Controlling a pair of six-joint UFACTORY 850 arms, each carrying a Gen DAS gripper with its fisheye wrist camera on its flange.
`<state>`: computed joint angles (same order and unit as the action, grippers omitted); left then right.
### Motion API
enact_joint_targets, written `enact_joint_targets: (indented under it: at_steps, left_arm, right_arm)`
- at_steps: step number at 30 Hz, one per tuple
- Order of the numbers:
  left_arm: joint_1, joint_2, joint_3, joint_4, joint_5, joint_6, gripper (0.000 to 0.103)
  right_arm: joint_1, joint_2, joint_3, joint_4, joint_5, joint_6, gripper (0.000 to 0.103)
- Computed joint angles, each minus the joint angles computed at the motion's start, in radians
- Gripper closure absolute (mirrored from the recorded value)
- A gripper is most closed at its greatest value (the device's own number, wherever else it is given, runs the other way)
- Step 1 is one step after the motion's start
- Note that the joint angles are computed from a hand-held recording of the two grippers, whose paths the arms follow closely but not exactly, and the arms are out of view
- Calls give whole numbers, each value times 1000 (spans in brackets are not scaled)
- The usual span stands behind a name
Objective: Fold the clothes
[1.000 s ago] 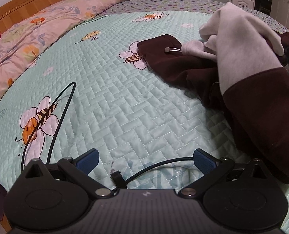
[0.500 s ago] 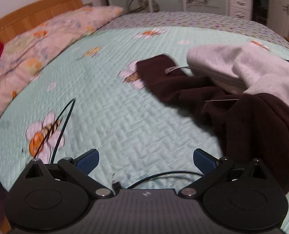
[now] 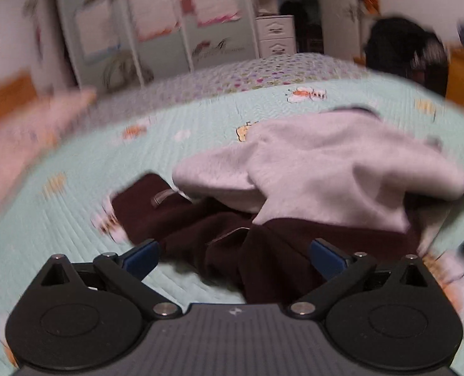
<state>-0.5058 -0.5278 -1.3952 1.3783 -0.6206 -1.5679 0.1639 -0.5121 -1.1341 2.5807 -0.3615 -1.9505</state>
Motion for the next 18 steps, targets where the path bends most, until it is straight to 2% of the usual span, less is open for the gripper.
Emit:
enact_joint_targets:
  at_steps: [1,4,6,8,11,16,18]
  left_arm:
    - [-13,-19,-10,-2,-25,42,6]
    - [-29,1,37,32,35,18,8]
    - [-48,26,87,141,19,-110,7]
    - [-68,44,140,282,-24,-260,1]
    - [-87,55,173,370,-29,-339,3]
    - [-91,21,127,255,57,-209,1]
    - [-93,-1,98,181,80,-129,5]
  right_arm:
    - [-4,-1,8,-6,-14,12,95]
    - [-18,-3,16,-30,-47,28,95]
    - [-23,-8,11,-53,-55,36,95]
    - [-32,-12,15,-78,-74,53,95]
    - [-41,-25,15,-76,-101,41,95]
    - [-49,-30,23,-70,-131,17,95]
    - [-53,-33,27,-70,-149,26,95]
